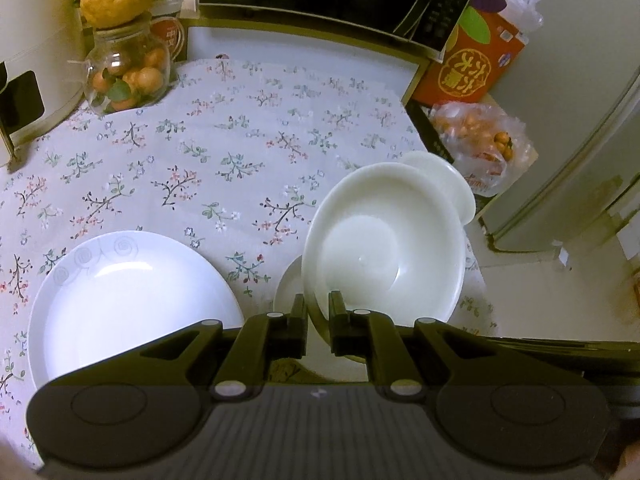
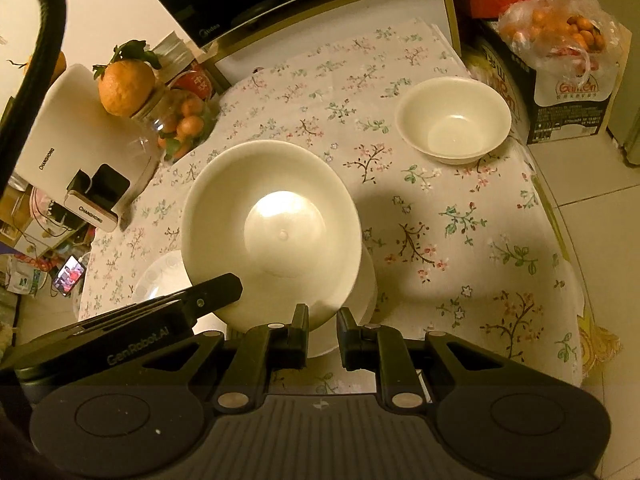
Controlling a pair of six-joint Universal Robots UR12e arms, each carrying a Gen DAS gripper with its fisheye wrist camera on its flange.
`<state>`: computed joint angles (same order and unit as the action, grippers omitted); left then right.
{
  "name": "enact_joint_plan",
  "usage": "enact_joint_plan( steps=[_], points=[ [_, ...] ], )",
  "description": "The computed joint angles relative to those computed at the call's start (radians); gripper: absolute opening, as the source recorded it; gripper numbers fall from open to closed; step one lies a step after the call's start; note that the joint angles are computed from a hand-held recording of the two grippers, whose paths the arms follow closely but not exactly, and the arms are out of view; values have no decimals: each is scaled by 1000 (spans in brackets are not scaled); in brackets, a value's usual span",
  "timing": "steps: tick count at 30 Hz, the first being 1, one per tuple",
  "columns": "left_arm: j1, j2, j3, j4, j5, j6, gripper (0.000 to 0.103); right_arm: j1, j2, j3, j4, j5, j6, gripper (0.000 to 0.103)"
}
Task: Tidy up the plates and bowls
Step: 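Lift the cream bowl and carry it over the plate stack, then lower the cream bowl into the large white bowl and open both grippers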
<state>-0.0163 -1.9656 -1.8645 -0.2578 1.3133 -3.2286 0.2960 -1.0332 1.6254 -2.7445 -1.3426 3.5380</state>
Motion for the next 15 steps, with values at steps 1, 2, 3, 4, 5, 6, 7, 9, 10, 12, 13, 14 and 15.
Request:
enact_joint_plan(
  steps=[1,2,3,4,5,6,7,9,10,12,13,14,15],
  points=[
    [-1,-1,1,-6,3,4,9,0,0,1,2,2,2,15],
    [-3,-2,3,-13,7,8,10,0,-1,2,5,2,3,15],
    [-3,-3,4,-20,10,11,10,-1,-1,2,8,3,3,15],
    [-4,-4,6,-26,13,15,10,-1,-1,3,11,5,5,15],
    [-5,-4,6,-32,18,18,10,-1,-1,4,14,6,6,15],
    [-6,-5,8,-35,22,20,10,-2,-1,5,19,8,9,15],
    [-7,-6,9,-39,26,26,10,-2,-1,5,23,10,11,15],
    [-11,-9,12,-47,37,36,11,-2,0,4,31,13,17,15],
    [-12,-11,14,-54,41,40,11,-3,1,3,33,18,25,15],
    [-15,-15,20,-71,53,45,12,-4,2,1,41,21,32,15],
    [-17,-17,23,-80,60,49,12,-4,3,0,45,22,32,15],
    [-18,-19,25,-86,65,53,12,-4,4,-2,51,24,34,15],
    [-19,-21,26,-90,70,57,12,-4,6,-4,59,26,37,15]
  ],
)
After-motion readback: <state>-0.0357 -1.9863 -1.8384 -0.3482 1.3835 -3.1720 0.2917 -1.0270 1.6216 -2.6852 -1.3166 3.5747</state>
